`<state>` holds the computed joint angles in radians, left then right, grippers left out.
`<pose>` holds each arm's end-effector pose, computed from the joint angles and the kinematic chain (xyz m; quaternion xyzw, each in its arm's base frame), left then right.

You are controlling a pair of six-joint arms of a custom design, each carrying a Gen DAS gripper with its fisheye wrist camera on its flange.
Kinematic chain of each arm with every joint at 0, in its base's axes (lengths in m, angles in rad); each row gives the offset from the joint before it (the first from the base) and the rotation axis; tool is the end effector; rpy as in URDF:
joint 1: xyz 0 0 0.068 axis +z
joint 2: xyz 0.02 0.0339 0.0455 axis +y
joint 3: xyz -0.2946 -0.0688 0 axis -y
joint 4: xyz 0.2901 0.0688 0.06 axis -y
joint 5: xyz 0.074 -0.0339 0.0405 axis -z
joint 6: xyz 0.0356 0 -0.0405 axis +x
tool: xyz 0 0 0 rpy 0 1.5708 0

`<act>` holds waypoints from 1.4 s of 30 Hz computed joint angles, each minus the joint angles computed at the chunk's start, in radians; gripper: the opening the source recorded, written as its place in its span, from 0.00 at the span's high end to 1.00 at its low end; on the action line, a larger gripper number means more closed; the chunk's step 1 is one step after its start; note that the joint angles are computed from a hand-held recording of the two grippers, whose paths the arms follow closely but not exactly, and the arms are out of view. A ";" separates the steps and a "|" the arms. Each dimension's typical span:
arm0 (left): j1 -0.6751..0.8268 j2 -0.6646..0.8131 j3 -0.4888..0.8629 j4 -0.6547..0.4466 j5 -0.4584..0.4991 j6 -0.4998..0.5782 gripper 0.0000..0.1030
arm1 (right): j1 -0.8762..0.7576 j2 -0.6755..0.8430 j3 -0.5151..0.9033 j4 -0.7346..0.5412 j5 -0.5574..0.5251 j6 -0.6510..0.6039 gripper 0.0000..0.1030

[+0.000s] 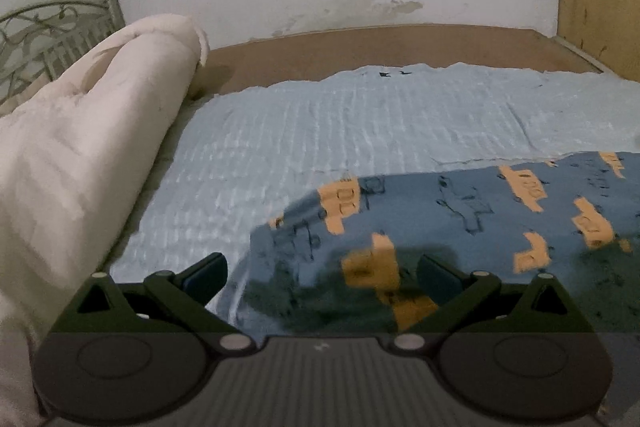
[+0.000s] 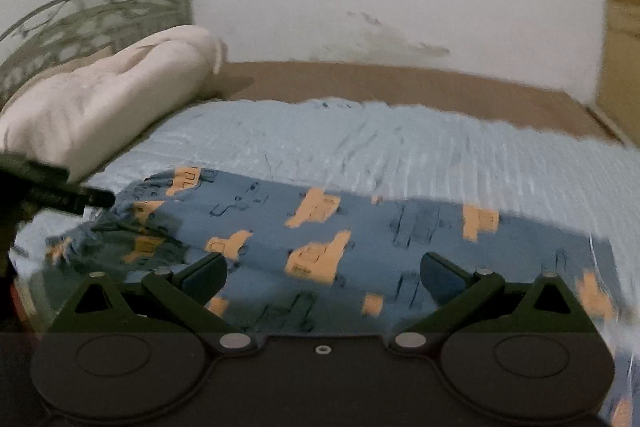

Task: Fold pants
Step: 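Move both tools down toward the waistband of the blue pants, then grasp the waistband edge with the left tool while the right tool grasps it too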

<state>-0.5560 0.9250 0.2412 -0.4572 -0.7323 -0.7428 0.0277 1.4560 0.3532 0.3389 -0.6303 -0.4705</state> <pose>0.1377 -0.0576 0.1207 -0.1611 0.9011 0.1582 0.3701 0.2442 0.0278 0.1032 -0.3335 0.8174 0.1961 0.4267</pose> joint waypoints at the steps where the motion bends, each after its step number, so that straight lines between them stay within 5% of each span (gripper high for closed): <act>1: 0.043 0.009 -0.008 0.053 0.013 0.061 0.01 | -0.003 0.037 0.024 0.023 -0.007 -0.028 0.01; 9: 0.389 0.203 -0.021 0.454 0.244 0.415 0.01 | 0.026 0.318 0.297 -0.114 -0.025 -0.136 0.01; 18: 0.596 0.519 0.064 0.696 0.386 0.658 0.01 | 0.110 0.541 0.597 -0.340 0.009 -0.333 0.01; 25: 0.757 0.616 0.058 0.934 0.620 0.954 0.01 | 0.144 0.675 0.761 -0.348 0.002 -0.236 0.01; 30: 0.859 0.706 0.120 0.917 0.780 1.095 0.01 | 0.154 0.779 0.915 -0.466 -0.015 -0.281 0.09; 36: 0.925 0.776 0.200 0.821 0.876 1.108 0.01 | 0.170 0.841 1.001 -0.529 -0.001 -0.323 0.26; 42: 0.976 0.795 0.284 0.630 1.021 1.119 0.35 | 0.179 0.870 1.057 -0.645 0.032 -0.404 0.40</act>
<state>0.4196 1.7196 0.5250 0.1724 0.2884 0.3761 0.2067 2.3258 1.4099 -0.3056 -0.5984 -0.8740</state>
